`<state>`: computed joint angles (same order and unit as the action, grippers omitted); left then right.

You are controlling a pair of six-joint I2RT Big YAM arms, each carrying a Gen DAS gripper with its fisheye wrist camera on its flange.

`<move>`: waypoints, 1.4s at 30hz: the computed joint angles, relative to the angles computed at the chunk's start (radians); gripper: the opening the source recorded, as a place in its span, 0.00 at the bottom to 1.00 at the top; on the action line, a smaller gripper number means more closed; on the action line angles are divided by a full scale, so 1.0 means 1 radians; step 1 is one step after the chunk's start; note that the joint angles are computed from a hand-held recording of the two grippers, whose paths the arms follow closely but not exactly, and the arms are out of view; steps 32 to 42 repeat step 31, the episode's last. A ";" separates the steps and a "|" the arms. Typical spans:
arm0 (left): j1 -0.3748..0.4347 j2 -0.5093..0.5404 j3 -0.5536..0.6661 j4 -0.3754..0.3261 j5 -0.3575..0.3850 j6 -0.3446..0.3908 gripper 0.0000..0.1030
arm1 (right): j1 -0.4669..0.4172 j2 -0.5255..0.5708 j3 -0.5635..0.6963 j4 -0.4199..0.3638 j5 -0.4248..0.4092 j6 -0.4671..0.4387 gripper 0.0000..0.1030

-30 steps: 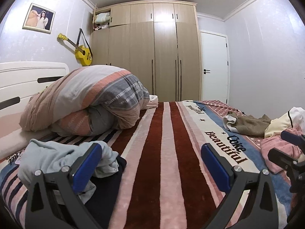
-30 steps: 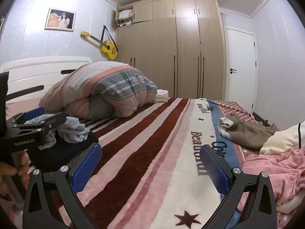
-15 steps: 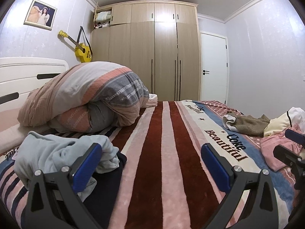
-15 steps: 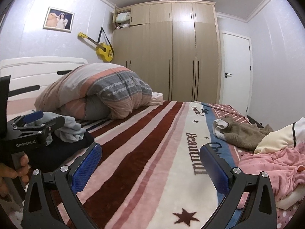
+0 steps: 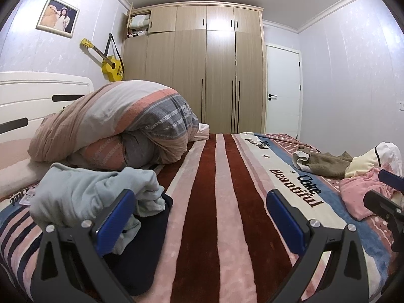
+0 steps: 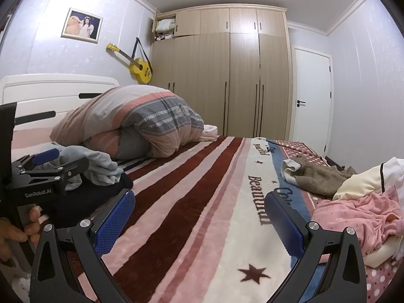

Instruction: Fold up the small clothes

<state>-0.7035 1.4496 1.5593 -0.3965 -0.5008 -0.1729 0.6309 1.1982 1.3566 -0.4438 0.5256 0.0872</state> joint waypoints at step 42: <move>-0.027 -0.048 -0.039 0.012 -0.026 0.024 0.99 | 0.037 -0.033 -0.009 -0.015 0.040 0.027 0.99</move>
